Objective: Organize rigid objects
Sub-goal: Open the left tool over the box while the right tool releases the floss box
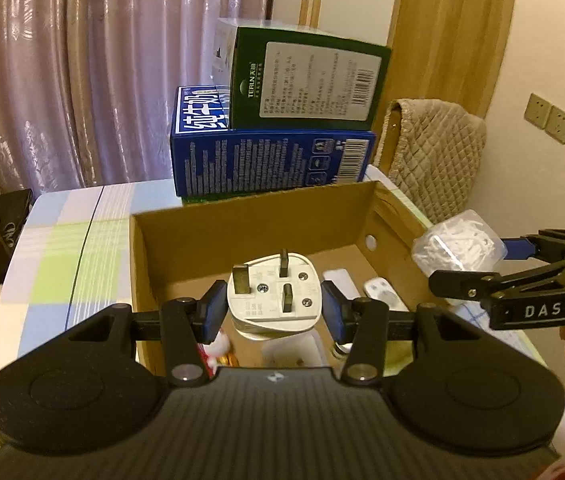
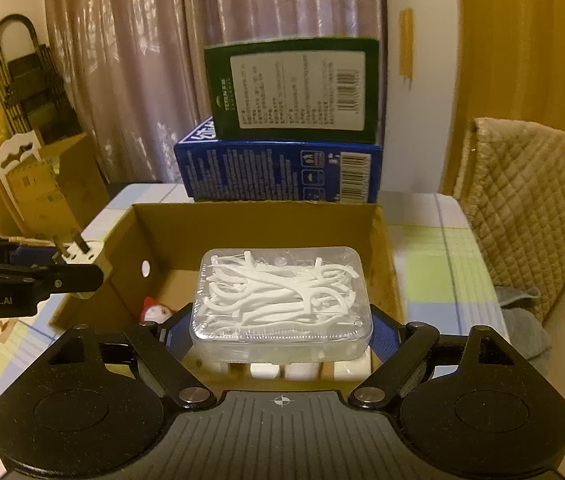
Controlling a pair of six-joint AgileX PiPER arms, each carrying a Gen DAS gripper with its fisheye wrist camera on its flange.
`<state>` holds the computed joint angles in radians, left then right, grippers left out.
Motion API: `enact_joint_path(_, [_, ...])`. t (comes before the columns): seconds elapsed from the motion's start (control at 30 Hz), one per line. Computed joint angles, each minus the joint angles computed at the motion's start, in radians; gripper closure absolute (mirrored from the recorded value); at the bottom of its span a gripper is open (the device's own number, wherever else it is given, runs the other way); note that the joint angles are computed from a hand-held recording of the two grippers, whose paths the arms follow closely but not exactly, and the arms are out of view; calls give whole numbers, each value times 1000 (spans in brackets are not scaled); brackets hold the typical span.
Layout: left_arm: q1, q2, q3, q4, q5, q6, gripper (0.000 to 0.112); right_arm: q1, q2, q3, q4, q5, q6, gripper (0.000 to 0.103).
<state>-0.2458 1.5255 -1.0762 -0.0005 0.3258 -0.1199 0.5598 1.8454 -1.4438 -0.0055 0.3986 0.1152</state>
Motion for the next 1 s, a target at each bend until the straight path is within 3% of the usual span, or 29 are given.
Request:
enact_joint_path(0.13, [33, 109, -111, -65, 36, 85, 67, -18, 142, -176, 38, 89, -40, 20])
enact_joint_path(0.37, [53, 230, -191, -87, 47, 125, 67, -32, 276, -325, 52, 156, -54, 20])
enact_joint_path(1.0, [58, 368, -308, -68, 71, 129, 67, -34, 431, -553, 35, 285, -39, 20])
